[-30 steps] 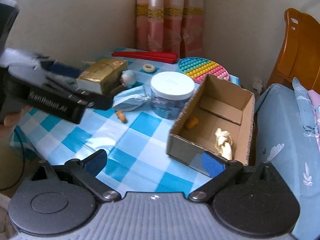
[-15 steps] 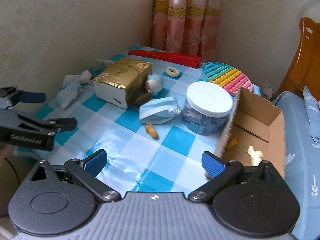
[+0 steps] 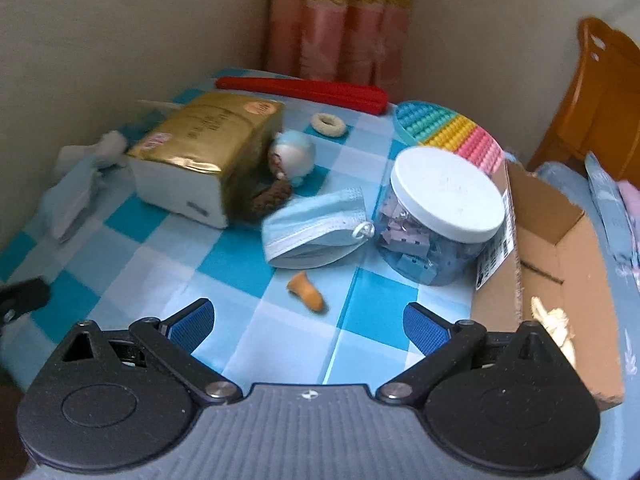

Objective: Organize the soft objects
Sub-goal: 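Grasp the second orange earplug with the right tool while the left tool grasps a folded blue face mask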

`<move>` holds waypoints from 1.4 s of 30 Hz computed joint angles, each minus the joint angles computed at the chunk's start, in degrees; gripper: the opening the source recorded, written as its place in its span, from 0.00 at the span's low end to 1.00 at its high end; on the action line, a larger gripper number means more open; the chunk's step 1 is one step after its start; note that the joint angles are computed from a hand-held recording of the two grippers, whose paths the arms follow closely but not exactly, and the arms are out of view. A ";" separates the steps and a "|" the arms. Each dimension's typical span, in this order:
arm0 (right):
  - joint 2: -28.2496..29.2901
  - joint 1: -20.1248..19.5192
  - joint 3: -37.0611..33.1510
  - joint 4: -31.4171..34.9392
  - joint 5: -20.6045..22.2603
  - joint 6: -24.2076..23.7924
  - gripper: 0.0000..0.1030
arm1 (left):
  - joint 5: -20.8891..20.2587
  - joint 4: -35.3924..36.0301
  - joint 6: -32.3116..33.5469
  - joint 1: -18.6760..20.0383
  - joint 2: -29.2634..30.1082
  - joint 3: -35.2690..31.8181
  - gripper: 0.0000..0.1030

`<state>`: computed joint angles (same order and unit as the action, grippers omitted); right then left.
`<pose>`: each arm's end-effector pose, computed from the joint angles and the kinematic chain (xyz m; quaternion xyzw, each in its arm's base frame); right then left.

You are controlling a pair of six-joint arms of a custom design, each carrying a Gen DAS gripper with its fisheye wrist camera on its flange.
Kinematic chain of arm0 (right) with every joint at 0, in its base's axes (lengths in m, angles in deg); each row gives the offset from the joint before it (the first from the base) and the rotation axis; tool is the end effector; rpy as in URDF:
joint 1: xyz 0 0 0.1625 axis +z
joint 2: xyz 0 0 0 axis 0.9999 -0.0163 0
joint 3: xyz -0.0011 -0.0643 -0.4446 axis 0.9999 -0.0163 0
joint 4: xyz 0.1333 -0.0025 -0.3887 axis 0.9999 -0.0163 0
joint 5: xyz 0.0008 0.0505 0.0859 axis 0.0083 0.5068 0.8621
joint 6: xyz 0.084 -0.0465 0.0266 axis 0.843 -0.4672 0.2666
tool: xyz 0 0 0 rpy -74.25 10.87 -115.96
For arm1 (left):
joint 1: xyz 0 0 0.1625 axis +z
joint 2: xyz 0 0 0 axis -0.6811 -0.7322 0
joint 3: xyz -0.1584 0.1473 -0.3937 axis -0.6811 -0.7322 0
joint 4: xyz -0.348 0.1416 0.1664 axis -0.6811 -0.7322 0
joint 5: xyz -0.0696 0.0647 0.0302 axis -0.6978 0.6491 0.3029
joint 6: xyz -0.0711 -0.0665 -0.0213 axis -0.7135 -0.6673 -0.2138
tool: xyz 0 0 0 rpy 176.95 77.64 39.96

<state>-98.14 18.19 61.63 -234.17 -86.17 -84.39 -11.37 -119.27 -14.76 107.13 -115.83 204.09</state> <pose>0.3181 -0.7320 -0.0469 0.4391 -0.8279 0.1933 0.2906 -0.0305 -0.5782 0.2304 -0.0191 0.7973 -0.4333 0.4196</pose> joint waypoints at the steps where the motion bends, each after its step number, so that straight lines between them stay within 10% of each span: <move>1: 0.89 -0.04 -1.13 -0.11 -0.80 0.84 0.99 | -0.16 0.99 -0.75 0.31 -0.21 0.02 0.98; 13: 8.36 -0.77 -12.71 0.12 -5.23 8.06 0.99 | -1.12 4.48 -3.16 2.29 -0.92 -0.38 0.98; 42: 5.91 -2.14 -5.58 -6.32 -3.34 10.79 1.00 | -0.72 9.14 -9.62 4.53 -0.65 -1.73 0.98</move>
